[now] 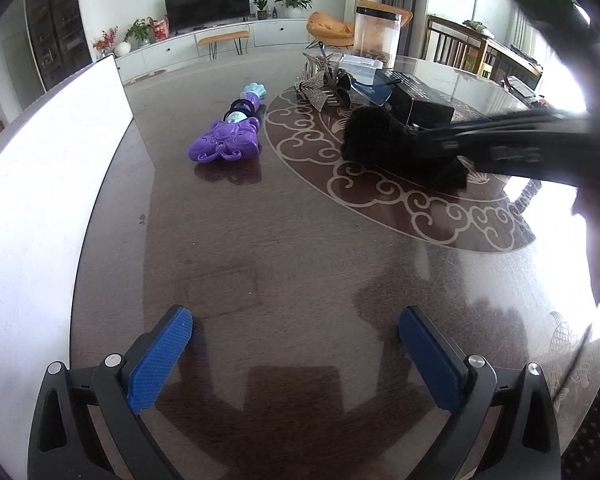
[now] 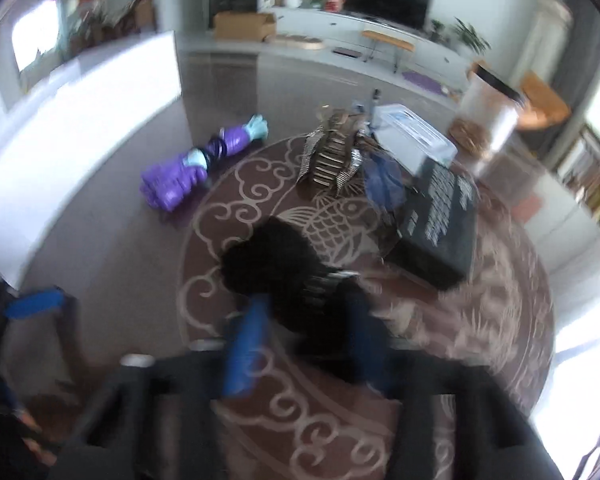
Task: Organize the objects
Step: 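Grasp a black velvet pouch with the right tool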
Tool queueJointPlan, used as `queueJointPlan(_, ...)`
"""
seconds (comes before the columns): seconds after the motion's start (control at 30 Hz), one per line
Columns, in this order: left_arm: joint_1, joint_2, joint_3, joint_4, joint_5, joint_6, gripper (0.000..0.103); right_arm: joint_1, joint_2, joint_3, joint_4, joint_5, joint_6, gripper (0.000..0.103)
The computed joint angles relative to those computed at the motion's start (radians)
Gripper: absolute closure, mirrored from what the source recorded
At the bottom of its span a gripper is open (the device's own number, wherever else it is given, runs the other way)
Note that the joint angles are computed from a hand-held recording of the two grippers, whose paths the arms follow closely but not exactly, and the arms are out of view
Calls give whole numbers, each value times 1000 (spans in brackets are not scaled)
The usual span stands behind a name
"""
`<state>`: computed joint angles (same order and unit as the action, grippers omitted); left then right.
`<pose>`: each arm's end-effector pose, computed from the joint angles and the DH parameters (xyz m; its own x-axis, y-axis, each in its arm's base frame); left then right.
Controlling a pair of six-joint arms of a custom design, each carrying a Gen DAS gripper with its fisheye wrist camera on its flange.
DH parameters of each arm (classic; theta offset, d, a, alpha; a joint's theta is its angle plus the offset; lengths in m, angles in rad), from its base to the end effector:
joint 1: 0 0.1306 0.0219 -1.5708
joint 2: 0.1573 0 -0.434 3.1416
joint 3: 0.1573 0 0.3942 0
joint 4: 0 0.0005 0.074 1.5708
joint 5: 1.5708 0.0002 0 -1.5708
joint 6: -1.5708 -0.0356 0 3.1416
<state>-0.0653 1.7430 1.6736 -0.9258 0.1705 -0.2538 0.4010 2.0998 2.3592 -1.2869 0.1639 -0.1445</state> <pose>0.6131 -0.0466 0.4223 -0.7710 0.2984 -0.5626 0.3617 0.9323 -0.0011 0.6784 0.2808 0.4739 -0.8242 -0.1951 -0.5317 -0.1907 0.9796 -0.0638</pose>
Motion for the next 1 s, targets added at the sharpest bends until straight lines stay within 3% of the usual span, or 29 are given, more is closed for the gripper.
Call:
queueJointPlan(0.17,0,0,1,-1,0,0,0,9,-170,-288,128,77,-186,85)
queueJointPlan(0.27,0,1,1,-1,0,-1,0,14,-250,-423,223,87,-234,84)
queueJointPlan(0.33,0,1,2,-1,0,0,0,13,-272,-455,261,78,-247,78)
queueJointPlan(0.37,0,1,1,0,0,-1,0,14,-273,-457,269,71,-244,58)
queueJointPlan(0.4,0,1,1,0,0,-1,0,14,-259,-434,252,70,-230,29)
queueJointPlan(0.47,1,1,1,0,0,-1,0,22,-228,-381,220,98,-163,14)
queueJointPlan(0.57,1,1,1,0,0,-1,0,31,-177,-303,163,124,-57,13)
queueJointPlan(0.63,1,1,1,0,0,-1,0,25,-142,-262,117,91,-49,13)
queueJointPlan(0.7,1,1,1,0,0,-1,0,13,-134,-271,125,55,-91,15)
queueJointPlan(0.73,1,1,1,0,0,-1,0,8,-147,-299,148,40,-120,18)
queueJointPlan(0.8,1,1,0,0,0,-1,0,-2,-188,-381,226,12,-196,45)
queueJointPlan(0.87,1,0,0,0,1,-1,0,-3,-220,-430,264,35,-231,61)
queueJointPlan(1.0,1,0,0,0,1,-1,0,1,-274,-510,303,68,-294,63)
